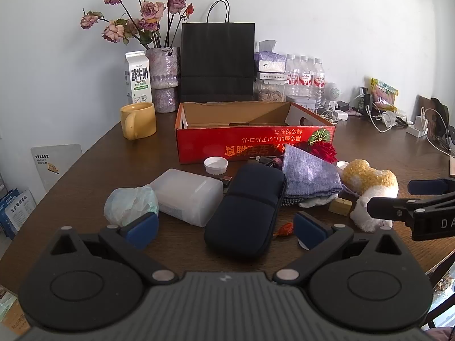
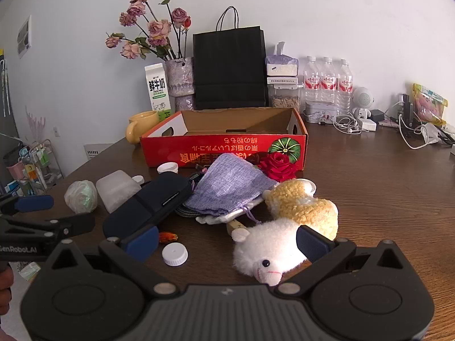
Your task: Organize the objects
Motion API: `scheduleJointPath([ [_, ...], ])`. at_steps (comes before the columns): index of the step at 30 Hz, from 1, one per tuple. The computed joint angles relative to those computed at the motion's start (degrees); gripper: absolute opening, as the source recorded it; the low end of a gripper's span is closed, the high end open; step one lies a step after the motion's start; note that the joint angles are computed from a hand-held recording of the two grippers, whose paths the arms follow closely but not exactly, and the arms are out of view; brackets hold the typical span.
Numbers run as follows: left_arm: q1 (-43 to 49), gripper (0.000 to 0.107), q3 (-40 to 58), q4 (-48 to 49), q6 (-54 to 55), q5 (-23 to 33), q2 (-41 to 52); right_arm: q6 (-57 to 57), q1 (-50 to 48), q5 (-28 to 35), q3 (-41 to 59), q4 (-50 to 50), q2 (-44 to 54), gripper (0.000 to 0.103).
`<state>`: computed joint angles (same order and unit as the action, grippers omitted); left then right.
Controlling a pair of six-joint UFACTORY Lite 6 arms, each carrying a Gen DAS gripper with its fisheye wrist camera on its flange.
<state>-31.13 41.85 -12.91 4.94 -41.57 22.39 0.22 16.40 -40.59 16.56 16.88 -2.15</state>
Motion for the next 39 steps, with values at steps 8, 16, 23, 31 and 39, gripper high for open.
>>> scheduleJointPath([
  [8,0.2,0.103,0.0,0.6,-0.6,0.0,0.0,-1.0,0.2,0.7,0.2,0.8,-0.3,0.103],
  [16,0.5,0.103,-0.4,1.2,-1.1,-0.6,-0.3,-1.4,0.8,0.6,0.2,1.6,-0.4,0.103],
  [23,0.6,0.103,-1.2,1.3,-1.2,-1.2,-0.8,-2.1,1.2,0.5,-0.1,2.4,-1.1,0.103],
  [31,0.6,0.103,-1.5,1.3,-1.3,-1.6,-0.8,-2.2,1.2,0.5,-0.1,2.3,-1.2,0.103],
  [39,0.6,0.103,-1.4,1.2,-1.3,-1.6,-0.8,-2.1,1.1,0.4,-0.1,2.1,-1.1,0.103],
])
